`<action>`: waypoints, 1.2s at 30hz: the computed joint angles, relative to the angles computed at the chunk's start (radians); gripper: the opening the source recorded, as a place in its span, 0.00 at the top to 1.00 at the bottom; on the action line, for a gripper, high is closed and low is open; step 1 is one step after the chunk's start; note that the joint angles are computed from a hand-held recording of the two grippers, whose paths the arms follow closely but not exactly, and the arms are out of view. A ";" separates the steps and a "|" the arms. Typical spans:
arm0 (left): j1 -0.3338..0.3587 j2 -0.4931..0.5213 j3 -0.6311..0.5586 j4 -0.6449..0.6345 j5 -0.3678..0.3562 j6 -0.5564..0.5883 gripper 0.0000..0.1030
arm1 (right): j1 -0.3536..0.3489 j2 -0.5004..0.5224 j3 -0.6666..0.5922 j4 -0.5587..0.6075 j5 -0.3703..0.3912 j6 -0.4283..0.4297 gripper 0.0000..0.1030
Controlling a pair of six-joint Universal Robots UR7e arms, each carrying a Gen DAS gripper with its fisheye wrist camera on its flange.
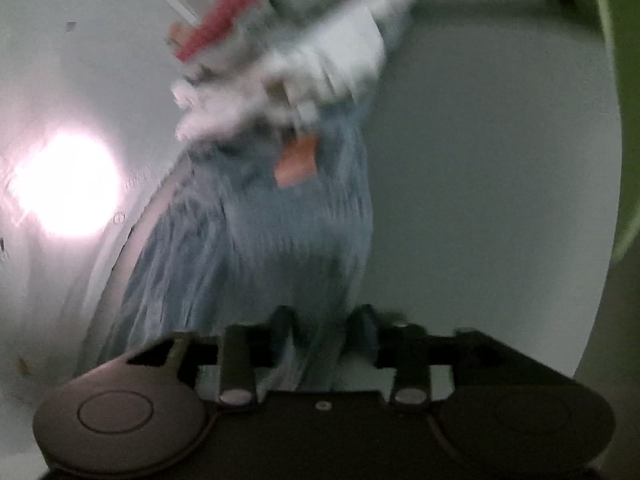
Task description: Fold clothes
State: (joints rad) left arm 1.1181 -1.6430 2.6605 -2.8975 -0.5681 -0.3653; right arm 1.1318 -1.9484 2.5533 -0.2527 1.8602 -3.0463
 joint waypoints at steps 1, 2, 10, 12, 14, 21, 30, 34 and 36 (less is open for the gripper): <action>-0.016 0.025 0.005 0.009 0.032 -0.002 0.00 | 0.011 -0.009 -0.002 -0.023 0.018 -0.033 0.49; -0.027 0.050 0.012 -0.004 0.059 -0.003 0.00 | 0.010 -0.012 -0.010 -0.032 0.024 -0.055 0.49; -0.037 0.074 0.019 -0.040 0.086 -0.025 0.00 | -0.088 0.022 -0.068 -0.020 -0.151 -0.248 0.95; -0.047 0.078 0.024 -0.038 0.095 -0.043 0.00 | -0.077 0.067 -0.087 -0.022 -0.124 -0.288 0.95; -0.065 0.079 0.034 -0.022 0.108 -0.080 0.00 | -0.061 0.126 -0.114 -0.031 -0.037 -0.292 0.98; -0.090 0.065 0.054 0.017 0.127 -0.173 0.00 | -0.013 0.198 -0.098 -0.169 0.092 -0.415 1.00; -0.100 -0.240 0.089 0.299 0.011 -0.181 0.00 | -0.097 0.140 -0.028 -0.227 -0.041 -0.472 1.00; -0.139 -0.597 0.110 0.655 0.054 -0.508 0.01 | -0.095 0.146 -0.016 -0.257 -0.045 -0.505 1.00; -0.147 -0.749 0.101 0.832 0.097 -0.650 0.06 | -0.085 0.155 -0.010 -0.281 -0.031 -0.499 1.00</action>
State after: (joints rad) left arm 0.9715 -2.3917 2.7615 -2.0654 -0.4712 -1.0157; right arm 1.0470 -1.7936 2.5428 -0.5340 1.8292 -3.5451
